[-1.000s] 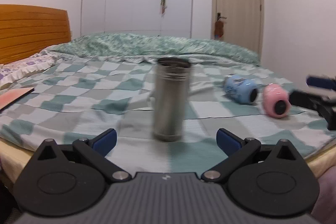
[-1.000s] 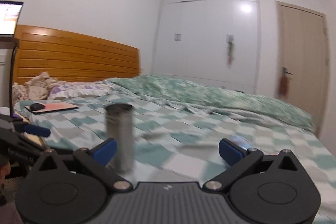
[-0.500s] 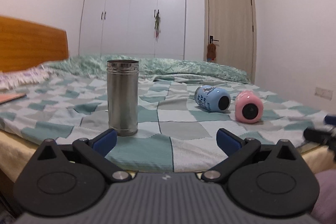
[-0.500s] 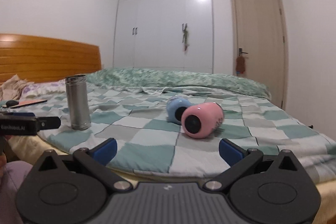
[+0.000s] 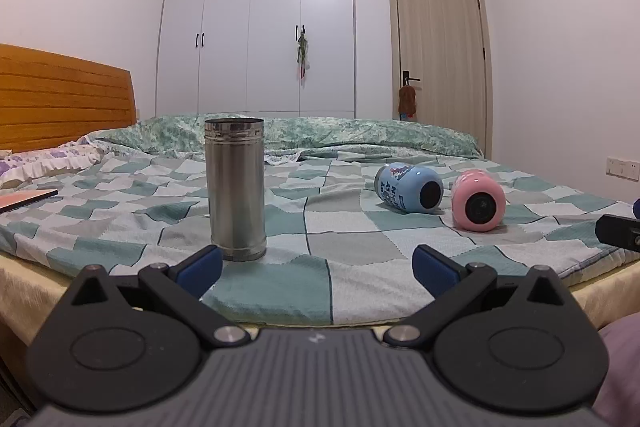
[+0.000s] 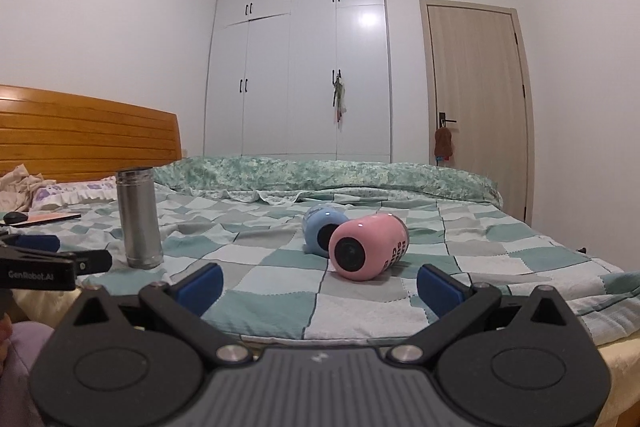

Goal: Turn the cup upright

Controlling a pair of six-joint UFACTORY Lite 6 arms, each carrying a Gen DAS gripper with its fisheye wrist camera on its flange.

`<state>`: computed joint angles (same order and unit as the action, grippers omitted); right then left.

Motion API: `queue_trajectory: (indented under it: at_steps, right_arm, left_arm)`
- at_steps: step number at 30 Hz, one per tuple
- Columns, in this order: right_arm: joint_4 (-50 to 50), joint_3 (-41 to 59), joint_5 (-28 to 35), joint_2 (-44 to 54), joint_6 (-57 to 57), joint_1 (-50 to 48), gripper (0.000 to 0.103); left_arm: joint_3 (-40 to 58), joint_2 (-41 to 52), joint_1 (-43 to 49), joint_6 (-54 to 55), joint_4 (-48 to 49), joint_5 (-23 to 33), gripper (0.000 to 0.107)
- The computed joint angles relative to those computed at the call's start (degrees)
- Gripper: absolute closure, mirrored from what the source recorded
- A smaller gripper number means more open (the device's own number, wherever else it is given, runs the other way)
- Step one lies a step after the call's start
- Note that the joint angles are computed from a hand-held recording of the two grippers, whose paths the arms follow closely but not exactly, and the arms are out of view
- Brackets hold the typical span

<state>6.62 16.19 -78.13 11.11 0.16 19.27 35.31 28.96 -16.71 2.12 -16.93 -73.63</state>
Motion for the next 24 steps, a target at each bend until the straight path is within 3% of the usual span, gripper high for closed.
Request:
queue_trajectory:
  at_steps: [24]
  right_arm:
    - [0.96,0.43,-0.16,0.68,-0.86,1.25,0.000]
  left_arm:
    - [0.35,0.38,-0.12,0.00,0.33,-0.05,0.004]
